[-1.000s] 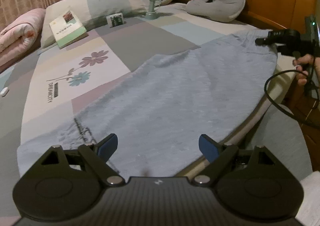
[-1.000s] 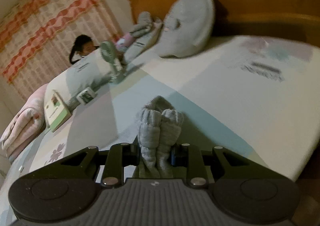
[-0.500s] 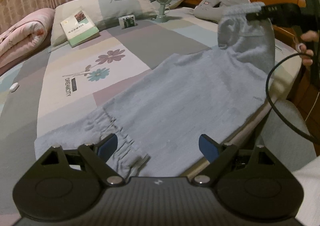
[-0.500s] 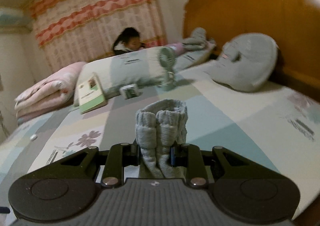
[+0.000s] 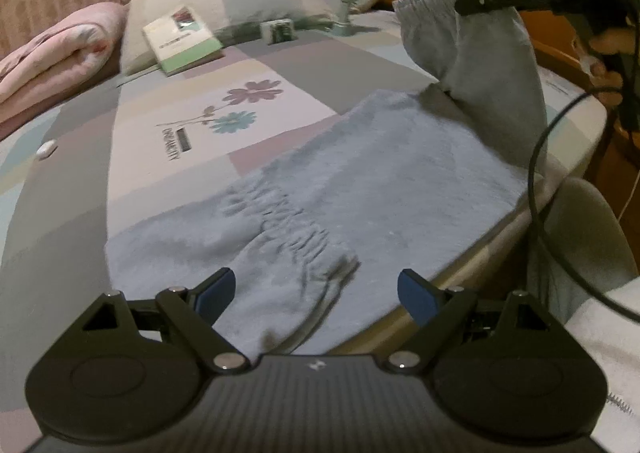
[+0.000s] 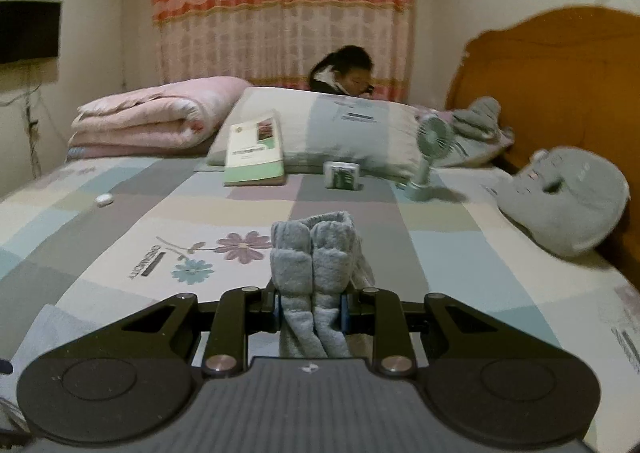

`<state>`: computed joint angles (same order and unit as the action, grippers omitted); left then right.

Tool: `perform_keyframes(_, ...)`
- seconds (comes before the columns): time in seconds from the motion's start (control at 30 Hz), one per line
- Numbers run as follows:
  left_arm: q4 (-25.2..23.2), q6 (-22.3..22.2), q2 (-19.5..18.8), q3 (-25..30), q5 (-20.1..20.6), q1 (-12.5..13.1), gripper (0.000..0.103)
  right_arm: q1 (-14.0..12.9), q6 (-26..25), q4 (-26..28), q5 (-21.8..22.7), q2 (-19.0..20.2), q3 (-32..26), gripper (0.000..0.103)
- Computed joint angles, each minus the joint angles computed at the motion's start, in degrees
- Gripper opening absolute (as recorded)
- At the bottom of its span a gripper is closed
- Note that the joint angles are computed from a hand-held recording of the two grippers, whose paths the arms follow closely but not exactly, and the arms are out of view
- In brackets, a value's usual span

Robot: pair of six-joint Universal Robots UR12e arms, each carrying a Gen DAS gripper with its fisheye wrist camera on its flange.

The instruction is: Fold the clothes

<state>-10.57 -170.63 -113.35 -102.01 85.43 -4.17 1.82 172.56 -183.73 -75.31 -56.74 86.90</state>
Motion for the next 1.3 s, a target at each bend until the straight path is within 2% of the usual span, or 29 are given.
perform_keyframes(0.13,1.15,-0.74,0.31,-0.64,-2.62,0.98,0.088,1.34,-2.43,1.05,-0.61,0.23,-1.16,0.029)
perform_keyframes(0.23,1.6,0.55,-0.13,-0.1,-4.42,1.24,0.088,1.76,-2.64,1.12,-0.65,0.24,-1.56,0.029)
perform_keyframes(0.4,-0.26,3.5,-1.76,2.76,-4.21,0.32,0.088,1.2,-2.16,0.01,-0.7,-0.37,-0.72,0.029)
perform_keyframes(0.53,-3.21,5.46,-3.45,5.73,-5.99,-0.57,0.088,-0.21,-0.56,-1.87,-0.12,-1.07,0.73,0.029)
perform_keyframes(0.77,-10.2,7.99,-7.63,13.2,-6.34,-3.58,0.088,-3.56,1.37,-5.83,3.78,-2.3,3.67,0.029)
perform_keyframes(1.07,-18.4,6.98,-14.8,25.04,-3.32,-7.27,0.088,-7.69,4.73,-9.1,10.35,-2.03,4.53,0.029)
perform_keyframes(1.23,-23.37,5.84,-17.74,29.02,-3.7,-8.6,0.088,-9.25,6.76,-9.79,11.79,-1.16,4.43,0.029)
perform_keyframes(1.3,-23.21,7.07,-18.07,28.89,-2.46,-9.53,0.088,-9.74,7.65,-10.08,12.1,-0.82,4.45,0.029)
